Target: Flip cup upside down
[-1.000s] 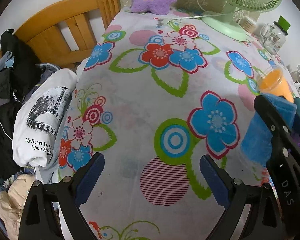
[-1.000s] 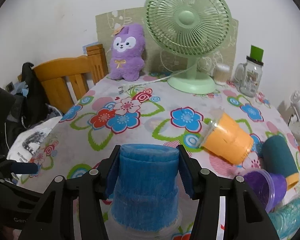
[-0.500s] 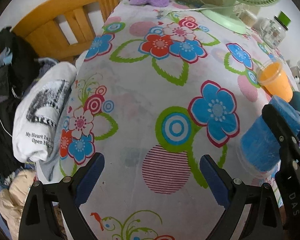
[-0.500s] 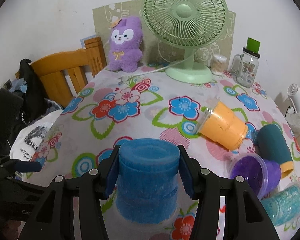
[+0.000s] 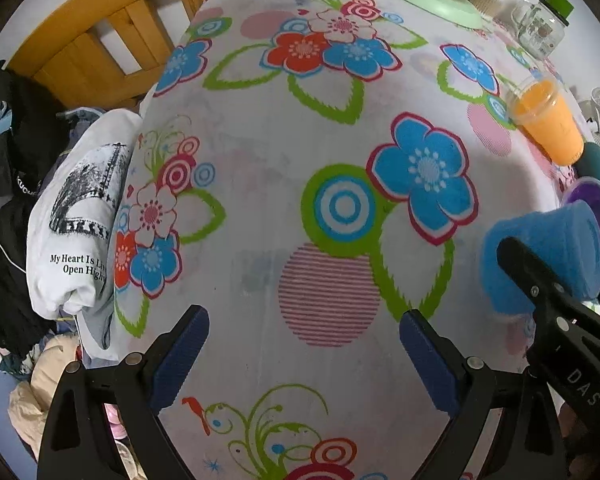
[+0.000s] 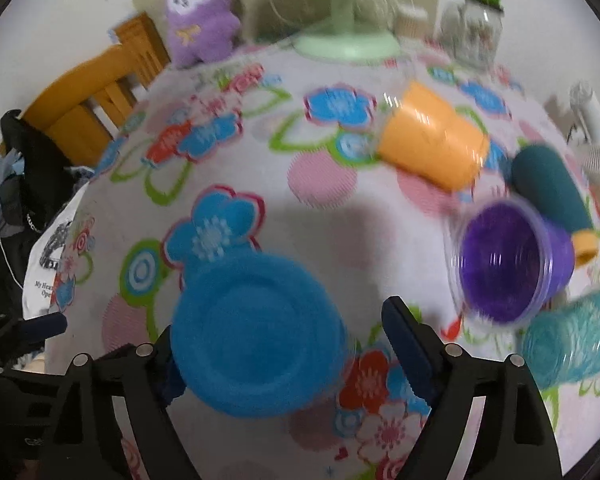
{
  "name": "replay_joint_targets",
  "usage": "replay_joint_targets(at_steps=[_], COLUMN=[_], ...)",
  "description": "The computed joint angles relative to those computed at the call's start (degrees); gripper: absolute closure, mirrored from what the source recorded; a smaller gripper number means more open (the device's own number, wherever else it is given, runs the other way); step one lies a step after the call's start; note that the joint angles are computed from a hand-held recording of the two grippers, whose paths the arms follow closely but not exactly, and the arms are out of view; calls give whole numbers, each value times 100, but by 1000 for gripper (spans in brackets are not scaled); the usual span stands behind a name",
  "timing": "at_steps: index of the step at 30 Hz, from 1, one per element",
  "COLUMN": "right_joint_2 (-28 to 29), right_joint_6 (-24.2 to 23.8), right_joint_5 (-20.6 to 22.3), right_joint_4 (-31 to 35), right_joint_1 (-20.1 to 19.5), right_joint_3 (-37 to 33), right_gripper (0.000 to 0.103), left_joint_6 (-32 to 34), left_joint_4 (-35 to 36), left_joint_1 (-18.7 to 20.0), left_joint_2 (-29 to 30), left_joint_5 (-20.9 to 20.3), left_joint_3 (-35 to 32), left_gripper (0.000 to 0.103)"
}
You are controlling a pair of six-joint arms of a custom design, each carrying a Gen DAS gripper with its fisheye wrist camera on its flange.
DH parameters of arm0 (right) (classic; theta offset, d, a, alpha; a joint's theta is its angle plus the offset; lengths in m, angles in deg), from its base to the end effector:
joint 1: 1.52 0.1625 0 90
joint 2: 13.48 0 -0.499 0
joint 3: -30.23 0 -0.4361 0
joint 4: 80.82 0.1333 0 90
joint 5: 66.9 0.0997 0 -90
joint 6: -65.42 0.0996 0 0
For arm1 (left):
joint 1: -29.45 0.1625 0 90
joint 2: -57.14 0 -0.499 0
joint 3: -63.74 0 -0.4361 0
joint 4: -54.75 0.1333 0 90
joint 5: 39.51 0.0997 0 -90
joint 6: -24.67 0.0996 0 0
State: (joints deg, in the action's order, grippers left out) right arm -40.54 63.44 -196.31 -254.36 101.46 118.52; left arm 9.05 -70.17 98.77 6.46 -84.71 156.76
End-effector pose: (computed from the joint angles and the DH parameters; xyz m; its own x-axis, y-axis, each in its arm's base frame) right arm 0.2425 -0.7402 -0.0261 -0.7994 0.0301 0.6001 -0.2356 0.9031 -0.3591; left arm -0.0668 -0.7532 0.1719 -0.7027 0.0735 -0.7077 0.1672 0.9839 -0.0638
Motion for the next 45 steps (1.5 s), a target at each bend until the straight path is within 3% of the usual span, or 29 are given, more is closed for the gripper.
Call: replay_joint_targets(at_steps=[5, 23, 27, 34, 45], right_joint_2=[-236, -1070, -1237, -1493, -1586], right_joint_6=[435, 525, 637, 648, 422], right_joint_5=[48, -326, -562, -833, -902], right_joint_4=[464, 777, 1044, 986, 625], right_joint_1=[2, 471, 599, 843, 1003], right_joint_3=[206, 724, 729, 785, 761], right_gripper=[16, 16, 16, 16, 16], left_joint_6=[-38, -159, -176, 165, 427], left_joint_4=[110, 101, 43, -315, -602], left_joint_1=[-100, -786, -882, -1148, -1391], left_joint_2=[-129, -777, -903, -1011, -1108], left_joint_5=[-40, -106, -340, -112, 78], left_joint_3=[138, 556, 475, 503, 526], left_gripper=[6, 6, 4, 0, 0])
